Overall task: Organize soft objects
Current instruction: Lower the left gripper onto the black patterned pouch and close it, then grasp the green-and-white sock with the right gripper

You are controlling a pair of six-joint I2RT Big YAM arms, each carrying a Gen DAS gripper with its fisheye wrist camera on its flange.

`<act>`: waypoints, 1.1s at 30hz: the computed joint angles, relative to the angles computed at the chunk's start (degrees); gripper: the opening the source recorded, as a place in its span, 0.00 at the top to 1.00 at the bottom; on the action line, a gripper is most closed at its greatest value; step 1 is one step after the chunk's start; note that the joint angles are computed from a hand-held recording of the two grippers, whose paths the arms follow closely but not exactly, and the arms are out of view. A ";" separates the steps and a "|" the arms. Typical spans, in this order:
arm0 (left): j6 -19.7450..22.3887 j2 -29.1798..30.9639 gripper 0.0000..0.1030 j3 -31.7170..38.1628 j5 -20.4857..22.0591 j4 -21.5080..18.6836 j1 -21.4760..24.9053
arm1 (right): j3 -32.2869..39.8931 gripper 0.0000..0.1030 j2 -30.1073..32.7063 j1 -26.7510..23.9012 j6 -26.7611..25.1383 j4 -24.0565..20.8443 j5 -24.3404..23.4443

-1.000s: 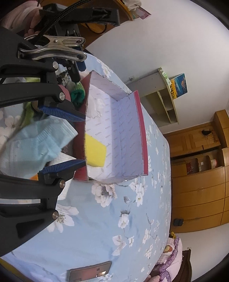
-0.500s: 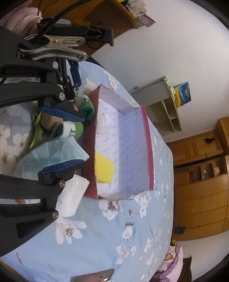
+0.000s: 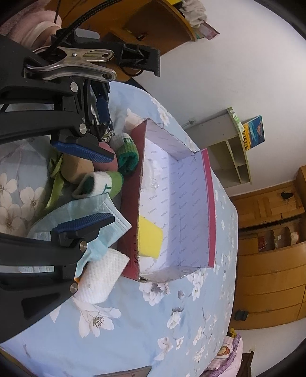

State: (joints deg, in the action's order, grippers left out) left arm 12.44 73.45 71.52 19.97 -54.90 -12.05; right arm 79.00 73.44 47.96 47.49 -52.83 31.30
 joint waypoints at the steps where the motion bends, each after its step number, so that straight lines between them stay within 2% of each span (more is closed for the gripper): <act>1: -0.01 -0.11 0.49 -0.16 0.05 0.25 -0.01 | 0.06 0.56 0.11 0.06 -0.12 0.04 -0.14; 3: 0.02 -0.12 0.51 -0.28 0.71 0.54 0.16 | 0.13 0.56 0.26 0.16 -0.29 0.22 -0.32; 5: 0.28 -0.04 0.63 -0.30 2.71 0.16 0.65 | 0.30 0.56 0.41 0.46 -0.80 0.50 -0.37; 8: 0.98 -0.47 0.65 -0.86 3.01 0.70 0.71 | 0.95 0.56 0.89 1.06 -1.90 0.68 0.20; 14: 0.58 -1.56 0.67 -0.88 5.60 0.42 2.65 | 4.05 0.56 3.79 0.64 -4.07 -1.44 -0.51; 21: 0.72 -2.00 0.67 -1.00 6.68 0.91 5.17 | 6.08 0.56 7.23 -0.94 -4.61 -3.60 -2.08; 26: 0.47 -1.65 0.66 -1.01 7.37 0.80 5.67 | 6.62 0.56 8.45 -1.26 -4.32 -6.17 -1.52; 30: 0.29 -1.62 0.66 -1.14 7.04 1.05 5.28 | 6.21 0.56 8.70 -1.51 -4.41 -6.33 -1.86; 33: 0.23 -1.64 0.66 -1.17 6.98 1.12 5.24 | 5.79 0.65 8.56 -1.44 -5.01 -5.52 -1.79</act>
State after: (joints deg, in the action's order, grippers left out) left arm 12.66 71.81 70.35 26.95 -53.78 -6.81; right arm 84.79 82.01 46.52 42.49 -58.35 29.50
